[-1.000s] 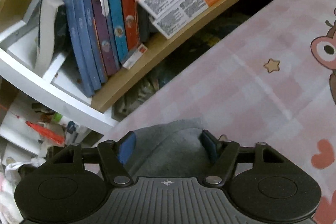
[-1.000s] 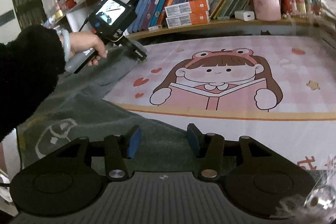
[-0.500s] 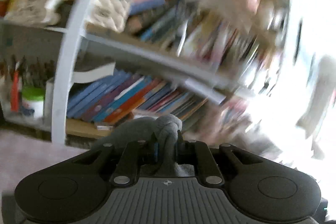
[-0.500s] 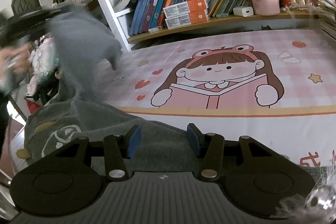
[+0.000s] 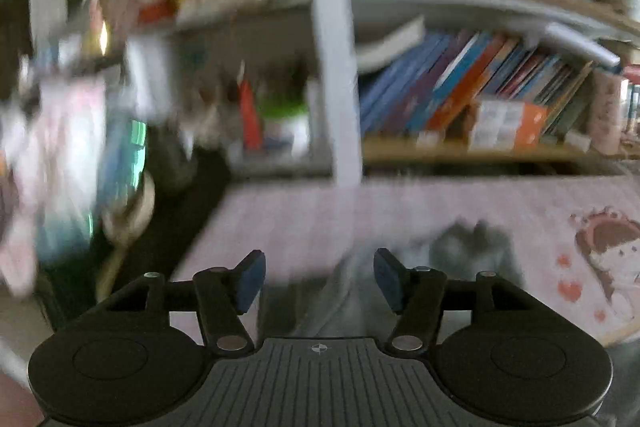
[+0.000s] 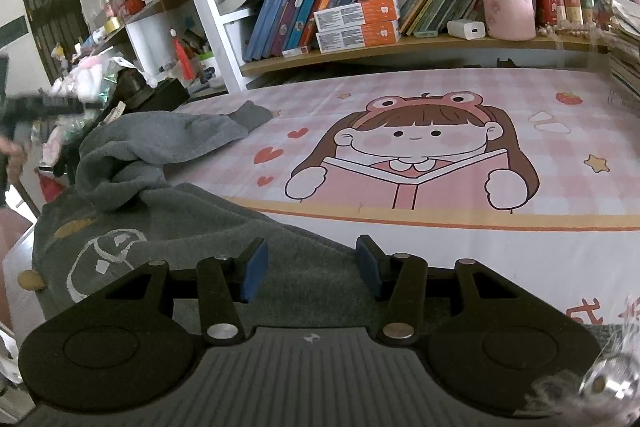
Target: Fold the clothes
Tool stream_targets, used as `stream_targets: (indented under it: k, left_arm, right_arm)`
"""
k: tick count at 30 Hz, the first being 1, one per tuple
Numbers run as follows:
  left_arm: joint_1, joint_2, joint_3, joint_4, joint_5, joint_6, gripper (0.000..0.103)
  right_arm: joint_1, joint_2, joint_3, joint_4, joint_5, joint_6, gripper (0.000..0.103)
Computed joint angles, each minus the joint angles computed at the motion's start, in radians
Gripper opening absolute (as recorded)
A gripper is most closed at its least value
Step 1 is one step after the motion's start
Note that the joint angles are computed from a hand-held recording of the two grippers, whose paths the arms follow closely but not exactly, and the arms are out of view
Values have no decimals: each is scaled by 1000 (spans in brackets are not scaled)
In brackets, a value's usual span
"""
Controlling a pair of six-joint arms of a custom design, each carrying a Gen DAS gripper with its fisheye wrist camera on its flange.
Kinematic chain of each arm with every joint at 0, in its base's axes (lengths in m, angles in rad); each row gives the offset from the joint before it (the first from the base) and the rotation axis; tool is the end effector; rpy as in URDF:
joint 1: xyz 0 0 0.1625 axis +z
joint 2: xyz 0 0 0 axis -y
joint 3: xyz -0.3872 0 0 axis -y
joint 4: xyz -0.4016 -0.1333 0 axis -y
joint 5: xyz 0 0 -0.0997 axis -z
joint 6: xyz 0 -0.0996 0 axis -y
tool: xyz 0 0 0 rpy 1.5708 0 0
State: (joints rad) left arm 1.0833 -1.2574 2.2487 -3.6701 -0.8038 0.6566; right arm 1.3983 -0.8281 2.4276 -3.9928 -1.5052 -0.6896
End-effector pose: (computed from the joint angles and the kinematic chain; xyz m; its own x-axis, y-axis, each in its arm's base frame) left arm -0.0310 -0.4906 0.2520 -0.6066 0.0734 -0.7916 0.7315 0.4415 -0.5196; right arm 0.0706 -0.4092 0.0517 -0.8391 -0.3308 0.4319 -0.5406 0.5960 -0.5938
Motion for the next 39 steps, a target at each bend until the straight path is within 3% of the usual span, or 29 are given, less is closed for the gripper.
stream_targets:
  k: [2, 4, 8, 10, 13, 16, 17, 19, 20, 22, 25, 33, 35, 36, 38, 39]
  left_arm:
    - [-15, -23, 15, 93, -132, -2, 68]
    - [-25, -3, 0, 191, -204, 3, 68]
    - [-44, 183, -91, 243, -129, 99, 68]
    - [-27, 266, -158, 303, -86, 100, 68]
    - [-16, 375, -230, 297, 12, 104, 65]
    - [8, 428, -289, 292, 66, 102, 49]
    - [14, 426, -292, 297, 59, 90, 38]
    - [36, 395, -319, 417, 7, -35, 15]
    - [50, 380, -335, 472, -28, -101, 11]
    - [72, 360, -358, 501, -126, -174, 7]
    - [53, 345, -359, 476, -264, -207, 6]
    - [-73, 427, -380, 452, -544, -88, 8]
    - [-97, 449, -394, 502, -578, -85, 16]
    - [-106, 452, -400, 554, -584, -82, 22]
    - [-116, 442, -373, 560, -572, -65, 57]
    - [-120, 435, -355, 553, -565, -56, 64]
  right_arm:
    - [0, 0, 0, 1, 1, 1, 47]
    - [-2, -1, 0, 3, 4, 2, 47]
    - [-8, -5, 3, 7, 15, 8, 47]
    - [-15, -11, 5, 14, 27, 14, 47]
    - [-26, -20, 9, 26, 46, 22, 47]
    - [-41, -33, 14, 43, 74, 36, 47]
    - [-46, -39, 17, 50, 84, 41, 47]
    - [-54, -46, 20, 59, 98, 47, 47]
    - [-58, -49, 21, 65, 105, 50, 47]
    - [-64, -54, 23, 71, 115, 55, 47]
    - [-71, -60, 24, 82, 128, 62, 47]
    - [-83, -70, 27, 97, 148, 70, 47]
    - [-85, -72, 27, 101, 154, 74, 47]
    - [-86, -73, 27, 103, 157, 76, 47]
    - [-89, -72, 26, 106, 161, 79, 47]
    - [-88, -71, 26, 105, 162, 81, 47]
